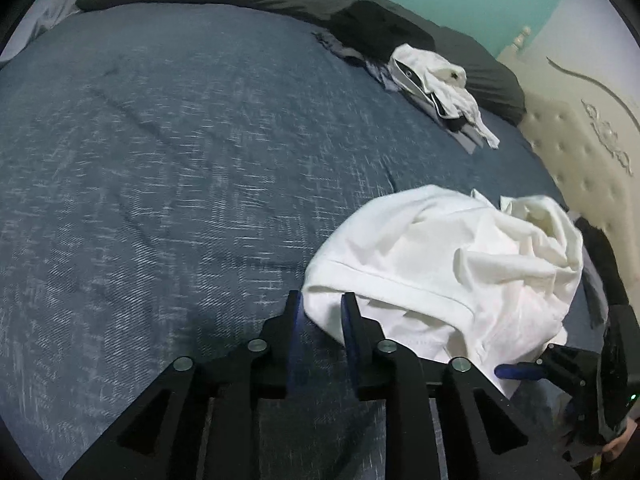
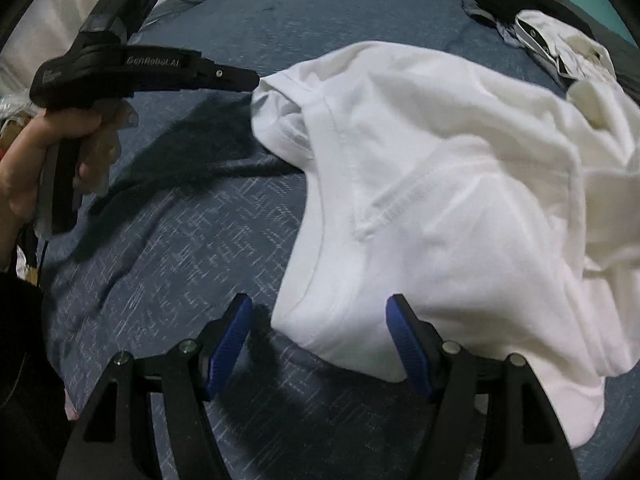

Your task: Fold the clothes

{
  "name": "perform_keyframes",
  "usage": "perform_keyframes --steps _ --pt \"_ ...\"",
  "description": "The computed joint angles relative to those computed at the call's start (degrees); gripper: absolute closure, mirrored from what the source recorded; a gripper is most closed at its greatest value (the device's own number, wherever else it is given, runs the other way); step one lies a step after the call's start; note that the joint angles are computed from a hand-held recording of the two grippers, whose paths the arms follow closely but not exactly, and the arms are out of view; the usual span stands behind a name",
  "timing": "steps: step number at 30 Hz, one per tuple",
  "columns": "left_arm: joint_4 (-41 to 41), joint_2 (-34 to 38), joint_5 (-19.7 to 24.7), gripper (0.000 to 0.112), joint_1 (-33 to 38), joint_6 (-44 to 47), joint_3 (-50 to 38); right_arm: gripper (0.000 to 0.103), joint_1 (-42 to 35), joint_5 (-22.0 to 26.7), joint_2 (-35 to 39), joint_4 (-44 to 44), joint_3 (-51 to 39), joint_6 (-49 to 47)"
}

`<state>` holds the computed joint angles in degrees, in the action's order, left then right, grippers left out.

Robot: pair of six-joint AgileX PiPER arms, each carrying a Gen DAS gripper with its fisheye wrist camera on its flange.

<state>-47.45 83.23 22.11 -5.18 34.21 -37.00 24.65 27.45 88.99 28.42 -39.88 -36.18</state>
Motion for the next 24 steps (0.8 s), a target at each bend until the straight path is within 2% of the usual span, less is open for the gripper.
perform_keyframes --steps 2,4,6,9,10,12,13,14,18,24 --pt "2.9 1.3 -1.1 0.086 -1.1 -2.8 -0.5 0.033 -0.8 -0.4 0.8 1.5 -0.1 -0.8" --pt "1.9 2.5 -0.9 0.084 -0.7 -2.0 -0.8 0.033 -1.7 -0.3 1.3 3.1 -0.2 -2.3" --pt "1.1 3.2 -1.0 0.083 -0.5 -1.3 -0.8 0.04 -2.3 -0.4 1.3 3.4 0.0 -2.7" --pt "0.2 3.2 -1.1 0.083 -0.5 0.0 -0.7 0.054 -3.8 -0.1 1.0 4.9 0.3 -4.3" --pt "0.0 3.2 -1.2 0.083 -0.8 0.3 -0.8 0.063 -5.1 0.6 0.9 6.7 0.4 -5.9" --pt "-0.3 3.2 -1.3 0.083 -1.2 0.8 -0.9 0.07 -7.0 1.7 0.8 8.8 0.5 -8.1" --pt "-0.6 3.2 -1.4 0.084 -1.5 1.1 -0.9 0.082 -7.4 1.9 0.7 9.1 0.6 -8.6" --pt "-0.8 3.1 -1.5 0.09 -1.7 1.4 -1.0 0.091 -7.5 1.7 0.5 8.3 0.7 -8.4" --pt "1.5 2.2 -2.0 0.11 -3.4 -0.4 -1.2 0.098 -7.5 1.0 -1.0 6.3 0.3 -6.5" --pt "2.8 0.0 -2.4 0.11 -4.3 -1.7 -1.4 0.101 -10.9 1.9 -3.1 8.0 -0.9 -8.5"
